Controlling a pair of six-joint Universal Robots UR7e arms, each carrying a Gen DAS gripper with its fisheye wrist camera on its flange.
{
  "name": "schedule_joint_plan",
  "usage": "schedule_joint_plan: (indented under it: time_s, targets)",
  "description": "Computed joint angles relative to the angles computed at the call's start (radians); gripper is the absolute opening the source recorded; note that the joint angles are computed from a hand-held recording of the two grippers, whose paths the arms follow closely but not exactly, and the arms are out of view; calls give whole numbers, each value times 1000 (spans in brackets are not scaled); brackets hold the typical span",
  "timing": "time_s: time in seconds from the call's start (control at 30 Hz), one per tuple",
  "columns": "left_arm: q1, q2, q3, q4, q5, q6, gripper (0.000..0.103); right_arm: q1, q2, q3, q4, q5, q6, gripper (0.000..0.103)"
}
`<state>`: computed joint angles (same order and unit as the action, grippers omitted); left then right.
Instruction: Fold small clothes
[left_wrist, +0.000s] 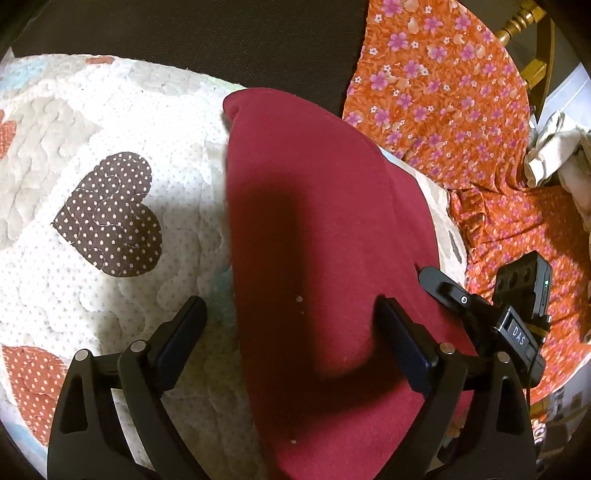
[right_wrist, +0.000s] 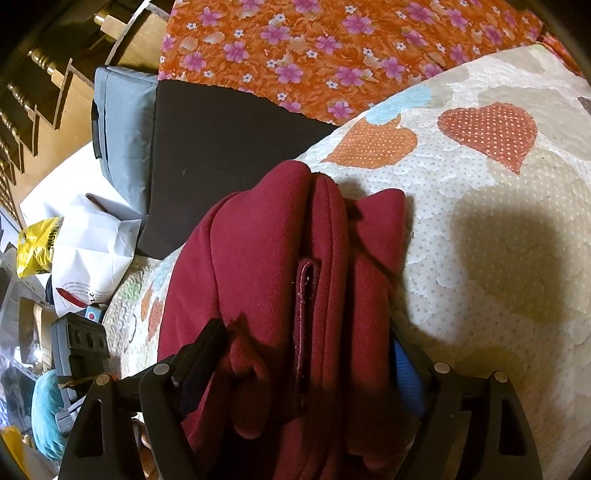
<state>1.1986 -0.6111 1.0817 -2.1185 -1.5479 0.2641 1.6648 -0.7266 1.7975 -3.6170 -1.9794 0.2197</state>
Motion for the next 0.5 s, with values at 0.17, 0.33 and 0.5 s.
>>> schedule_joint_plan:
  time_s: [0.17, 0.33, 0.5]
  targets:
    - [1, -5, 14, -18, -3, 7, 96, -9, 7, 7, -36, 22, 6, 84]
    - [2, -5, 15, -13, -6, 3, 96, -4, 20, 2, -58, 11, -15, 85]
    - [5, -9, 20, -14, -18, 8, 96, -1, 21, -2, -48, 11, -41, 85]
